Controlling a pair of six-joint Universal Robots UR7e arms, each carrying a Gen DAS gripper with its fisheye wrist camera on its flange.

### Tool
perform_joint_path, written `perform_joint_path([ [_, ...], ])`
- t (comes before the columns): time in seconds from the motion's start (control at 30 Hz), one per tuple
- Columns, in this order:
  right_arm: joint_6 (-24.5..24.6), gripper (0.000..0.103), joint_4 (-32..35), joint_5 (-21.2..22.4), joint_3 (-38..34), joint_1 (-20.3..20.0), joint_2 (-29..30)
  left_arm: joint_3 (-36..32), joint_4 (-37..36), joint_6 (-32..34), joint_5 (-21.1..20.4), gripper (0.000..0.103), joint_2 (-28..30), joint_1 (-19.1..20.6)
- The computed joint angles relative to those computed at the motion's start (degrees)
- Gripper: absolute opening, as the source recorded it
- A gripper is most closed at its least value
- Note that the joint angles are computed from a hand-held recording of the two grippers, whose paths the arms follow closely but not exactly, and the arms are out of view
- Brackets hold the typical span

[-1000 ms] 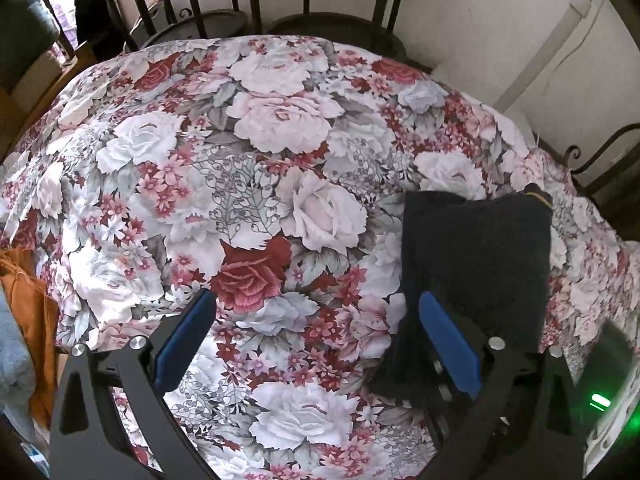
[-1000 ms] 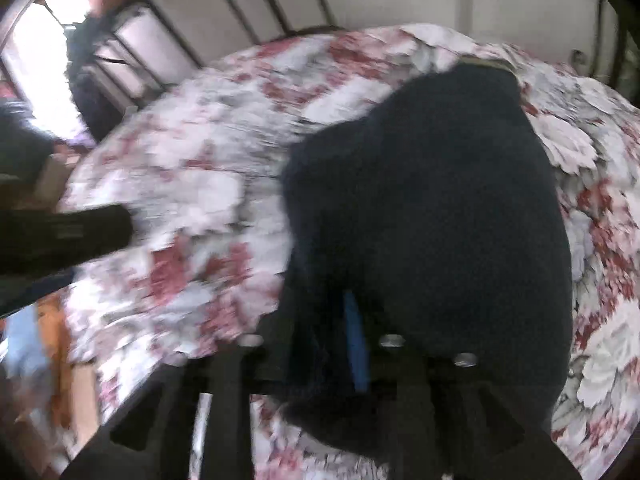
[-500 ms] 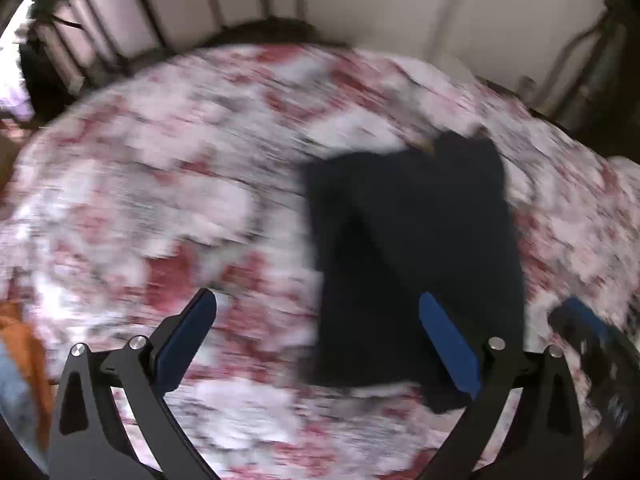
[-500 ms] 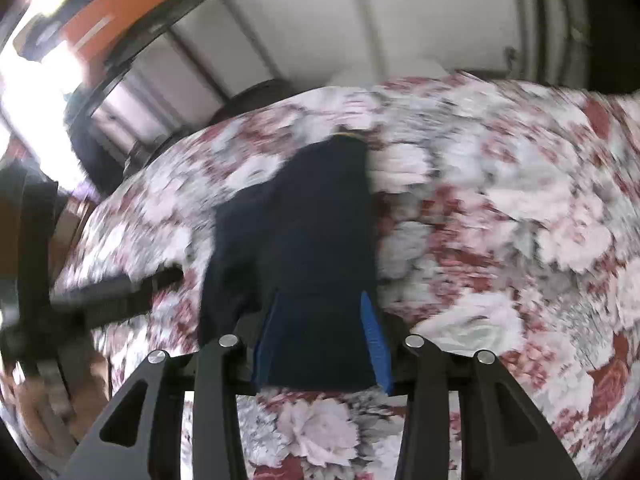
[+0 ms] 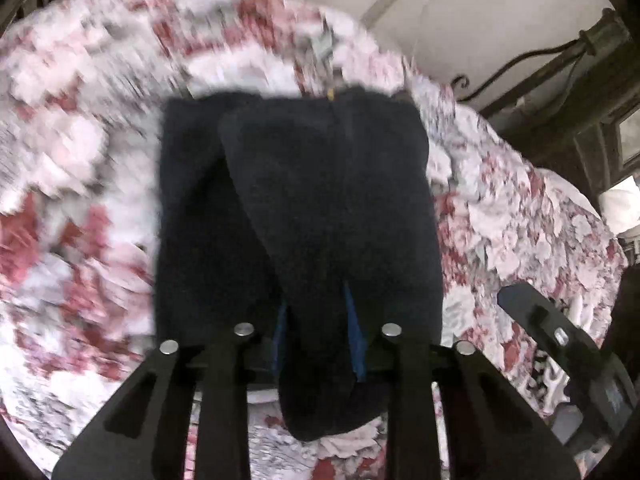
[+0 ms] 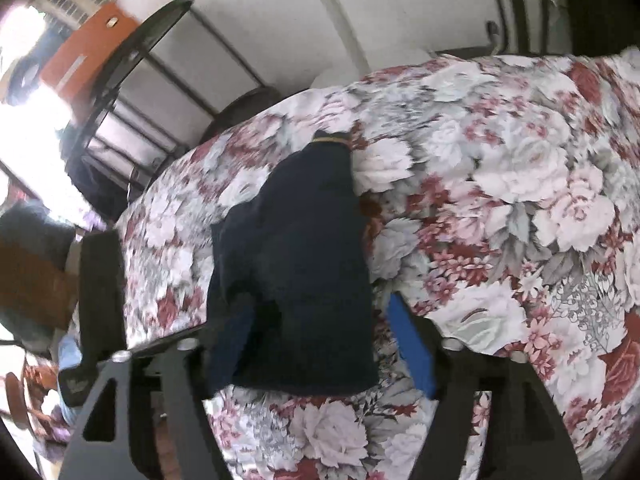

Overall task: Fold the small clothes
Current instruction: 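Press the folded bundle flat with the left tool while the right tool holds it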

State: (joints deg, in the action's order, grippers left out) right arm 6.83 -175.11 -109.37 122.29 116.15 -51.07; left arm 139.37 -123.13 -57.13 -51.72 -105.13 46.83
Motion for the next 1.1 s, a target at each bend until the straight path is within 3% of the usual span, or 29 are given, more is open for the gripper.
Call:
perform_joint_path([
  [0.1,-0.11,0.075,-2.26,1.11,-0.25,-0.54,0.84,-0.9,7.58,-4.31,4.21,0.023,-5.4,-4.58],
  [0.2,-3.89,0.074,-3.76,0.05,-2.28,1.69,3.58,-2.68,18.17,-9.84,6.22,0.023,-7.74,-6.39],
  [0.33,-9.8,0.063,-4.99,-6.32,-7.5,5.77,10.45,-3.15,26.44,-13.88,3.97,0.022,-8.26,-2.3],
  [0.43,-11.03,0.059,0.28,-14.52,-12.88,6.5,17.58,-2.47,25.06,-11.33,3.72,0.024,-4.75,1.53],
  [0.5,-8.7,0.061,-0.46,-17.31,-13.93,4.4,20.63,-2.99,25.95,-11.29,4.93,0.034,-2.01,2.61],
  [0.53,-6.94,0.073,-1.49,-17.73,-13.77,2.92,20.91,-3.33,26.08,-11.92,5.61,0.049,-1.11,3.33],
  [0.57,-5.28,0.085,-1.27,-16.07,-13.38,1.15,20.28,-3.71,26.63,-13.1,6.08,0.061,-0.75,3.97],
  [0.63,-5.39,0.085,0.53,-13.77,-13.43,-0.12,19.31,-3.9,24.76,-13.05,5.36,0.07,-0.9,5.86],
  [0.7,-6.64,0.082,0.97,-14.69,-13.67,0.9,18.56,-4.02,23.63,-12.95,4.49,0.072,-1.6,7.01],
  [0.77,-5.77,0.054,-0.52,-13.78,-12.79,1.52,16.88,-4.71,24.21,-13.2,3.25,0.072,-2.81,7.57],
  [0.87,-3.13,0.046,-4.65,-5.38,-11.14,0.85,14.31,-5.28,25.29,-13.49,3.27,0.07,-4.77,6.94],
  [0.97,-5.96,0.038,-3.84,-0.23,-11.8,2.52,14.6,-6.32,29.71,-15.44,5.84,0.07,-6.47,5.08],
  [1.03,-9.35,0.038,-3.87,-0.71,-11.33,4.51,15.54,-7.06,31.45,-15.82,7.26,0.07,-5.84,4.54],
  [1.1,-12.63,0.039,-2.35,-4.17,-10.87,6.11,17.48,-7.44,32.83,-15.43,8.01,0.071,-4.79,4.83],
])
